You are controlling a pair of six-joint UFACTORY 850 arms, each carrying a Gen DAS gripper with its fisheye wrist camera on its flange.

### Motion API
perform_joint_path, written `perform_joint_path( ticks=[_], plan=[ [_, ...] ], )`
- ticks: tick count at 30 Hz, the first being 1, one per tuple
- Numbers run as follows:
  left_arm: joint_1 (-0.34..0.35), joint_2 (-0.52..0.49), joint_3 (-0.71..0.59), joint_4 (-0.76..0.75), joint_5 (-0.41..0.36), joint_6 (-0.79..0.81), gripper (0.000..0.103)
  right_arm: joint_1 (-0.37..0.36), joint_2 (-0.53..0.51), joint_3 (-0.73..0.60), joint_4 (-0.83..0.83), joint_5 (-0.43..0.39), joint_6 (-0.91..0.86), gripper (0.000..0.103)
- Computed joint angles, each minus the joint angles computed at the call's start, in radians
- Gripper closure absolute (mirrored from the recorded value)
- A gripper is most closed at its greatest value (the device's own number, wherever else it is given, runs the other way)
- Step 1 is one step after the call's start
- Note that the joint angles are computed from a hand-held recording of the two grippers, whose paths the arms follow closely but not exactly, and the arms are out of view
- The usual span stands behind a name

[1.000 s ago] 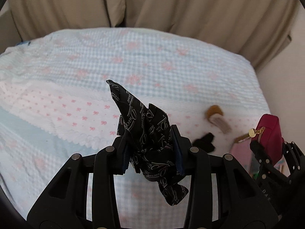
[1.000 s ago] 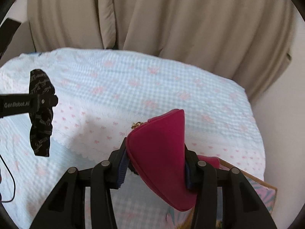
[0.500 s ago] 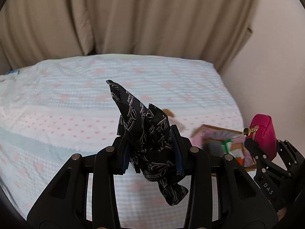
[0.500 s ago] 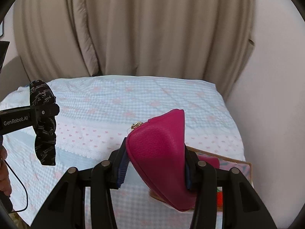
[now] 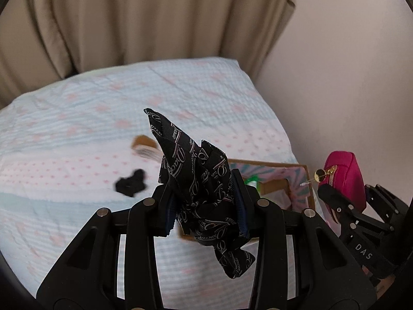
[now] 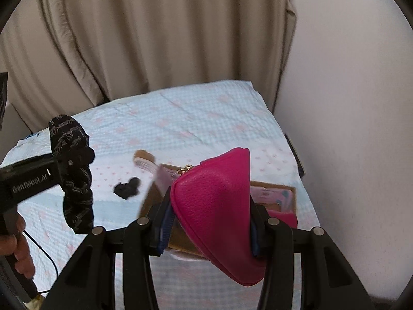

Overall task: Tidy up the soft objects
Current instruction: 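Carry the black cloth and pink pouch over the box and lower them in, then open both tools in the box and lift them out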

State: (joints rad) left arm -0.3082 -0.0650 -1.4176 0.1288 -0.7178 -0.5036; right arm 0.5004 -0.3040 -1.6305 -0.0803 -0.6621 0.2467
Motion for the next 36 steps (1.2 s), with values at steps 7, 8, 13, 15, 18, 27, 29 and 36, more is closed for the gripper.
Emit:
perform_joint_path(
  ticks=[7,8,13,15,18,27,29,36],
  plan=[
    [-0.054,-0.158,-0.084,-0.032,-0.048,0.021,0.069,-0.114,-0.057,0.002,0.186,-0.039,-0.17,0.06],
    [-0.059,-0.172,-0.092,-0.032,-0.054,0.024,0.069,-0.128,-0.071,-0.003,0.217,-0.046,-0.188,0.06],
    [-0.079,-0.258,-0.12,-0.032,-0.076,0.071,0.069,-0.169,-0.132,-0.018,0.327,-0.072,-0.233,0.06],
    [-0.08,-0.296,-0.129,-0.035,-0.091,0.086,0.069,-0.181,-0.16,-0.027,0.347,-0.082,-0.235,0.06],
    [-0.078,-0.329,-0.134,-0.046,-0.099,0.107,0.069,-0.194,-0.209,-0.054,0.38,-0.114,-0.236,0.06],
    [-0.082,-0.387,-0.154,-0.068,-0.127,0.166,0.055,-0.21,-0.305,-0.113,0.466,-0.164,-0.221,0.058],
    [-0.081,-0.385,-0.157,-0.097,-0.123,0.219,0.02,-0.208,-0.324,-0.136,0.444,-0.187,-0.177,0.055],
    [-0.067,-0.367,-0.142,-0.093,-0.146,0.227,0.0,-0.216,-0.311,-0.117,0.493,-0.171,-0.227,0.0]
  ],
)
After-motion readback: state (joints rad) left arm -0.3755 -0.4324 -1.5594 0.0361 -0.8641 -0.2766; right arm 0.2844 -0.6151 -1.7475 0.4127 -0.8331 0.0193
